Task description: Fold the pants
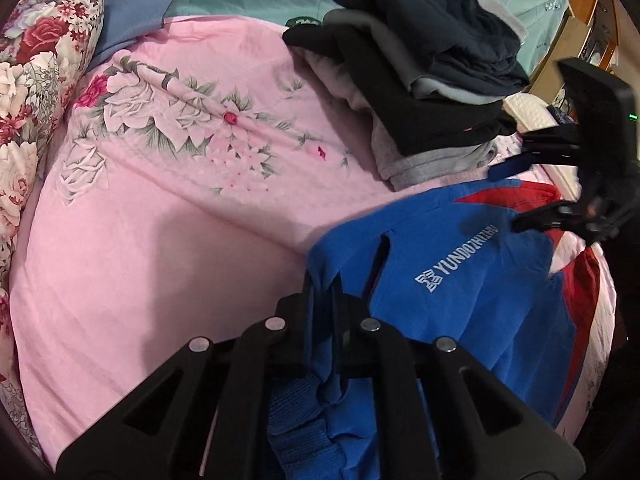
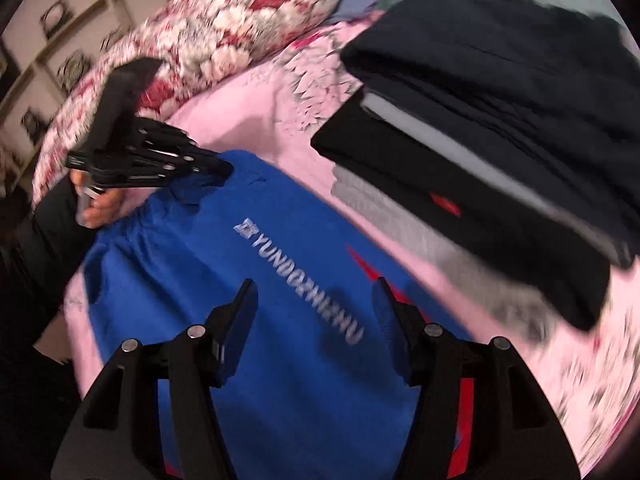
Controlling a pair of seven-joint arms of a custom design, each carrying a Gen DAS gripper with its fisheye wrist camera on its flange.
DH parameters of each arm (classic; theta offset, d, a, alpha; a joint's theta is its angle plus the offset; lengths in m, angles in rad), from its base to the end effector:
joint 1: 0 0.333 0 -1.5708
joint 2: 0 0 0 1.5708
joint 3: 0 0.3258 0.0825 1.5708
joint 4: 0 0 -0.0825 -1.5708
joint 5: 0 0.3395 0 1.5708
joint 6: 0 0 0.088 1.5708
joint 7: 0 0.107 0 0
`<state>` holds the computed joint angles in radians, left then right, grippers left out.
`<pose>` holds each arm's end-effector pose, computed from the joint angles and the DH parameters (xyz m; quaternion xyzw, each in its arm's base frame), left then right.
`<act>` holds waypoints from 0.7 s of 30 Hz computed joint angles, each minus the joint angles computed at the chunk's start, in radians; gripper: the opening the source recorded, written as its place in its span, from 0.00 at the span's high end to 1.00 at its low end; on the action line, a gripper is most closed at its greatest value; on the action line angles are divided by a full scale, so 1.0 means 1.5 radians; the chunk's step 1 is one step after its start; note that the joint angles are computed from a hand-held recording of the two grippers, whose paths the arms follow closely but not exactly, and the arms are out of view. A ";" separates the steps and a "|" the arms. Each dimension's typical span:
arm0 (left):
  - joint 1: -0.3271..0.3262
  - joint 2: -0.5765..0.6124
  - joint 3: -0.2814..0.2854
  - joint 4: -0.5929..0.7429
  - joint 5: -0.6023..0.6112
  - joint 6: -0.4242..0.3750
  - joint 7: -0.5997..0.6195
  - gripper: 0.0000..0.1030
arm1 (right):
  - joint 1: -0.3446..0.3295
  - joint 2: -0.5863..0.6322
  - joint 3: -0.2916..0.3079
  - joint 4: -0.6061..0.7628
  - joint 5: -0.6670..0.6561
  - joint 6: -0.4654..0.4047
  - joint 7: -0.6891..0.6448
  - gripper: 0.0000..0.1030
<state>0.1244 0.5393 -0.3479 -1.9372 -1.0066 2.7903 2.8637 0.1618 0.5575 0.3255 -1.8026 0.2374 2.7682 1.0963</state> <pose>0.6096 -0.0795 0.2767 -0.4712 0.8162 -0.3322 0.0371 0.6036 0.2734 0.3329 -0.8722 0.4193 -0.0436 0.2479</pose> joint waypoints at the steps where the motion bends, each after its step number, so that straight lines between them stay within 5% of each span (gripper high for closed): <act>1: 0.008 -0.005 -0.008 -0.005 -0.012 -0.001 0.014 0.93 | 0.010 0.021 -0.008 0.037 -0.017 -0.029 -0.001 0.42; 11: 0.005 -0.021 0.009 -0.014 -0.068 -0.033 0.073 0.93 | 0.053 0.164 -0.053 0.274 -0.058 -0.233 -0.019 0.42; 12: -0.004 -0.018 0.016 -0.011 -0.062 -0.027 0.059 0.93 | 0.054 0.165 -0.052 0.273 -0.056 -0.232 -0.023 0.44; 14: -0.023 -0.006 0.032 0.001 -0.033 -0.011 0.013 0.93 | 0.047 0.159 -0.041 0.259 -0.044 -0.225 -0.039 0.93; 19: -0.080 0.042 0.074 0.040 0.076 0.048 -0.131 0.93 | 0.113 0.136 -0.106 0.212 -0.109 -0.098 0.039 0.92; 21: -0.096 0.055 0.083 0.044 0.115 0.071 -0.170 0.93 | 0.132 0.159 -0.126 0.246 -0.140 -0.119 0.091 0.92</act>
<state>-0.0193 0.6217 -0.2232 -1.8717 -0.8338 2.8968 2.6085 0.3601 0.7956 0.1369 -1.4340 0.0272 2.5899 1.2327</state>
